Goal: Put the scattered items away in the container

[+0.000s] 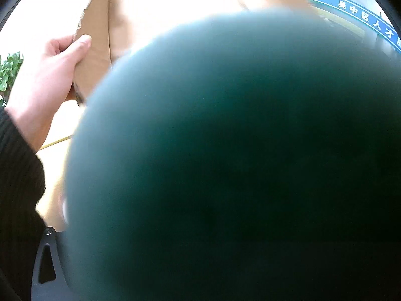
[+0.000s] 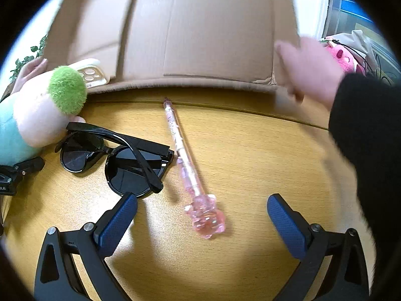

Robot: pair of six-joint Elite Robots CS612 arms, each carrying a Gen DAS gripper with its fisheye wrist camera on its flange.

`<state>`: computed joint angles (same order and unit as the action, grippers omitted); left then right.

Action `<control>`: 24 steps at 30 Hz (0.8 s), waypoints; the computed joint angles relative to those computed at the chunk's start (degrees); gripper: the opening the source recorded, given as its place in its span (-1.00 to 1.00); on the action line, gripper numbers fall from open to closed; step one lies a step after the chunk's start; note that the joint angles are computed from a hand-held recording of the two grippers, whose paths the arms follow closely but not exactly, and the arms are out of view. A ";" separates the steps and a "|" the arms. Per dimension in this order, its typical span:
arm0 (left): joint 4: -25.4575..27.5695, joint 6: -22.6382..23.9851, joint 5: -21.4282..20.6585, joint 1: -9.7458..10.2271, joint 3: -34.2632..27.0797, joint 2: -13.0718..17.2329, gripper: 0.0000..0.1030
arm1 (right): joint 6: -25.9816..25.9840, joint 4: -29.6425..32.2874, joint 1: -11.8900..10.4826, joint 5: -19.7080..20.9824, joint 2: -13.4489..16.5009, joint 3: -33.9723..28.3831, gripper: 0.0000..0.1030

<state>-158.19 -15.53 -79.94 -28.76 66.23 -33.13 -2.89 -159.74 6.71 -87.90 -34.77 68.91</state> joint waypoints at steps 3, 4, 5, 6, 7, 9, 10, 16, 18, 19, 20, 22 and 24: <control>-0.01 0.09 -0.10 0.13 -0.01 0.00 1.00 | 0.00 -0.02 0.00 0.00 -0.02 0.04 1.00; 0.01 0.15 -0.13 0.19 -0.04 0.01 1.00 | -0.01 -0.01 0.00 0.01 0.00 0.02 1.00; -0.09 0.10 -0.08 0.13 0.13 -0.07 1.00 | -0.01 -0.01 0.00 0.01 0.00 0.02 1.00; -0.09 0.10 -0.08 0.13 0.13 -0.07 1.00 | 0.00 -0.05 0.00 0.01 -0.06 0.09 1.00; -0.04 0.09 -0.07 0.12 0.05 -0.03 1.00 | 0.00 -0.06 0.00 0.00 -0.07 0.11 1.00; -0.29 -0.04 0.05 -0.06 0.54 -0.25 1.00 | -0.05 -0.06 -0.01 0.04 -0.10 0.15 1.00; -0.25 -0.03 0.04 -0.04 0.46 -0.22 1.00 | -0.07 -0.05 -0.02 0.05 -0.07 0.12 1.00; -0.48 -0.09 0.12 -0.13 0.90 -0.42 1.00 | -0.08 -0.08 -0.02 0.06 -0.16 0.24 1.00; -0.50 -0.10 0.13 -0.15 0.93 -0.43 1.00 | -0.08 -0.08 -0.02 0.06 -0.17 0.26 1.00; -0.56 -0.13 0.17 -0.20 1.05 -0.48 1.00 | -0.08 -0.09 -0.01 0.06 -0.20 0.29 1.00; -0.55 -0.13 0.17 -0.20 1.03 -0.47 1.00 | -0.08 -0.10 -0.01 0.06 -0.22 0.32 1.00; -0.54 -0.11 0.15 -0.17 1.01 -0.47 1.00 | -0.09 -0.08 -0.02 0.06 -0.18 0.27 1.00; -0.60 -0.13 0.17 -0.20 1.12 -0.52 1.00 | -0.09 -0.09 -0.02 0.06 -0.22 0.32 1.00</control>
